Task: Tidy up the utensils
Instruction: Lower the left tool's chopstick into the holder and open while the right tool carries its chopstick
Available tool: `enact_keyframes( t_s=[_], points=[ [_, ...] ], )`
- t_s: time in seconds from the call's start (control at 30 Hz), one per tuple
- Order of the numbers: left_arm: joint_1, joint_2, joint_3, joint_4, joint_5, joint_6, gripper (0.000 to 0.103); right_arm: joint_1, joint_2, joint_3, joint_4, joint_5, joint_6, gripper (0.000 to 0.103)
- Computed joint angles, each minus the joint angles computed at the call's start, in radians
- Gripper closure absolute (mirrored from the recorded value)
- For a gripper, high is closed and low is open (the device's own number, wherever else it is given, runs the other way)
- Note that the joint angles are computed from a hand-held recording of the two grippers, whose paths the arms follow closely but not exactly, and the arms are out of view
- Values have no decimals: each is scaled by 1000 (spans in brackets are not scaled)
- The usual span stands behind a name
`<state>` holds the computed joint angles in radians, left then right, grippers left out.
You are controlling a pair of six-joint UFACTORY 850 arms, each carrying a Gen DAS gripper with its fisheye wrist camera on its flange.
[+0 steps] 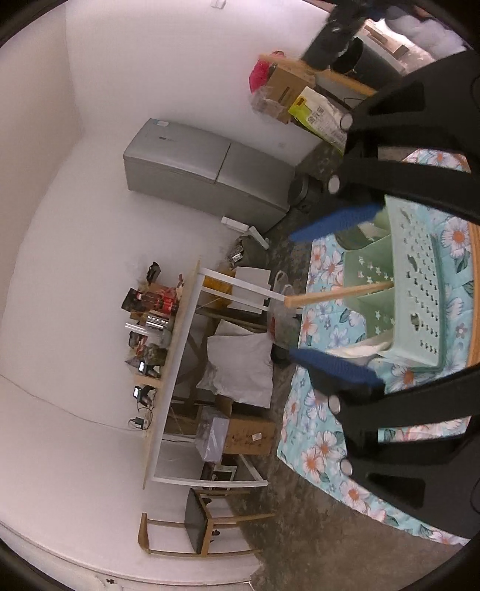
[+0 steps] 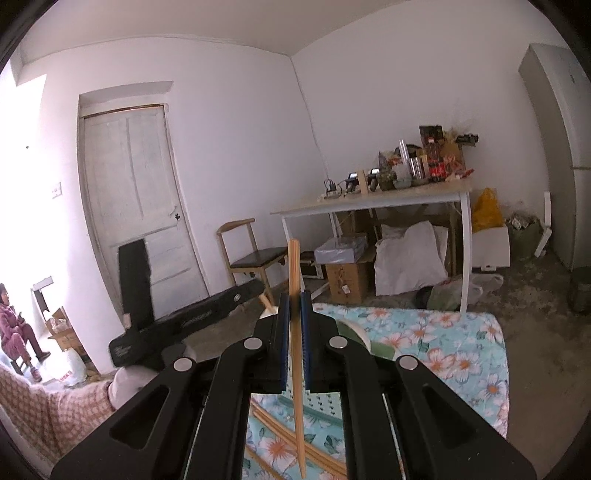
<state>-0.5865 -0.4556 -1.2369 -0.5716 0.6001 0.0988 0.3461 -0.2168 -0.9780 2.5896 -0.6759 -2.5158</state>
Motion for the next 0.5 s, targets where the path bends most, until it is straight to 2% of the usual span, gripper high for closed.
enact_keyframes(
  t_s=[0.17, 0.4, 0.5],
  points=[
    [-19, 72, 101, -2, 46, 11, 18, 10, -5, -52, 41, -9, -32, 97],
    [-45, 123, 225, -82, 74, 39, 12, 33, -61, -180, 117, 9, -90, 97],
    [-62, 125, 254, -181, 63, 135, 12, 46, -110, -257, 160, 42, -132, 97]
  ],
)
